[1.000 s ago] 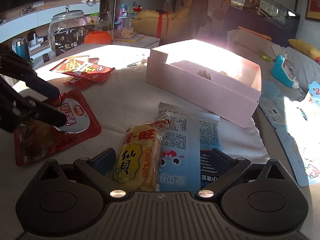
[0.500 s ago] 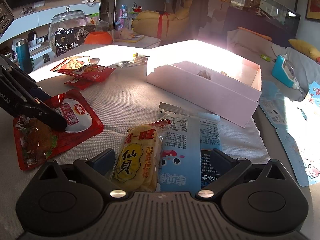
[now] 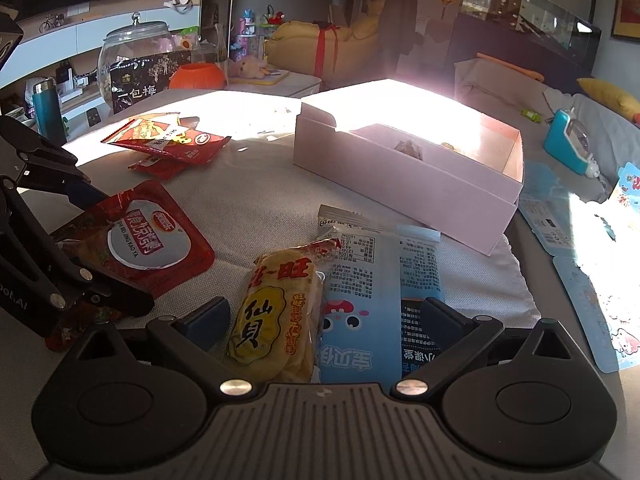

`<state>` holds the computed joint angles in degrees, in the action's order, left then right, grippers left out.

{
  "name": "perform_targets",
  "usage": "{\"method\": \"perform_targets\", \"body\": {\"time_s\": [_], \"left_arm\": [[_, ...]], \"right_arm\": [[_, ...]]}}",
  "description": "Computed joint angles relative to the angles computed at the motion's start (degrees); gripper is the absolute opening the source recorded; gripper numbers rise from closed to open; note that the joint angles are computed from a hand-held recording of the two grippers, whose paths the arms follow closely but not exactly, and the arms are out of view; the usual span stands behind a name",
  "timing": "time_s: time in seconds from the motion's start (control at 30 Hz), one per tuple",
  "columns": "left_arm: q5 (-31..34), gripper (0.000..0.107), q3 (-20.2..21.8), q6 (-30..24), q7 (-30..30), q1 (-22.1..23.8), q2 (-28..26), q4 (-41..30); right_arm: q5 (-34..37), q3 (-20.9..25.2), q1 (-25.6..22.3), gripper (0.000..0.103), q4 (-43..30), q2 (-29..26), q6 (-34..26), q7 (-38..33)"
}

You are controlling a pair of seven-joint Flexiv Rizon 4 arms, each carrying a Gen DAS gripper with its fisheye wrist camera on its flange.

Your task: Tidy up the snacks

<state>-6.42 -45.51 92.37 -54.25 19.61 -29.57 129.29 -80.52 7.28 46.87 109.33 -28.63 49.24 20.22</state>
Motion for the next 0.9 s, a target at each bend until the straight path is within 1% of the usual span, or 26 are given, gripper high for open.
{"method": "perform_targets", "body": {"time_s": [0.07,0.1,0.13,0.23,0.27,0.3,0.4,0.47,0.53,0.57,0.63,0.7,0.8,0.9], "left_arm": [[0.1,0.083,-0.3,1.9,-0.8,0.2,-0.5,0.5],[1.0,0.072,0.0,3.2,-2.1,0.2,-0.6,0.6],[0.8,0.060,-1.6,3.9,-2.7,1.7,-0.9,1.0],[2.3,0.043,-8.1,4.5,-5.6,8.3,-2.7,2.1],[3.3,0.042,-9.2,5.3,-6.2,9.4,-2.7,2.5],[4.5,0.037,-10.3,6.1,-6.7,10.5,-2.7,2.9],[7.7,0.028,-14.4,6.7,-8.1,14.2,-2.6,3.8],[9.5,0.026,-17.8,4.9,-8.8,17.0,-3.3,3.9],[10.9,0.025,-19.6,3.1,-9.3,18.2,-3.5,3.9],[11.2,0.025,-19.6,2.6,-9.6,18.1,-3.0,4.0],[11.5,0.026,-18.0,3.0,-10.2,16.4,-1.8,3.8],[10.8,0.027,-16.9,2.0,-10.6,15.4,-1.0,3.4],[9.1,0.028,-16.6,-0.1,-10.6,15.1,-0.6,3.0],[7.8,0.028,-17.3,-1.1,-10.0,15.8,-0.4,3.2]], "right_arm": [[0.0,0.0,0.0,0.101,0.0,0.0,0.0,0.0],[0.0,0.0,0.0,0.101,0.0,0.0,0.0,0.0],[0.0,0.0,0.0,0.101,0.0,0.0,0.0,0.0],[0.4,0.1,0.1,0.101,0.1,0.1,-0.4,-0.3],[0.5,0.1,0.1,0.101,0.2,0.2,-0.4,-0.4],[0.6,0.2,0.1,0.101,0.2,0.3,-0.5,-0.5],[0.7,0.3,-0.1,0.101,0.7,0.8,-0.2,-0.2],[0.4,0.4,-0.4,0.101,1.2,1.3,0.3,0.5],[0.2,0.6,-0.5,0.101,1.6,1.6,0.3,1.0],[0.2,0.6,-0.5,0.100,1.7,1.8,0.2,1.2],[-0.1,0.8,-0.8,0.100,2.1,2.1,0.5,1.7],[-0.8,0.9,-1.2,0.095,2.5,2.4,1.4,2.3],[-1.6,1.0,-1.4,0.092,2.8,2.8,1.2,2.2],[-1.4,1.2,-1.3,0.089,2.3,2.4,0.6,0.9]]}}
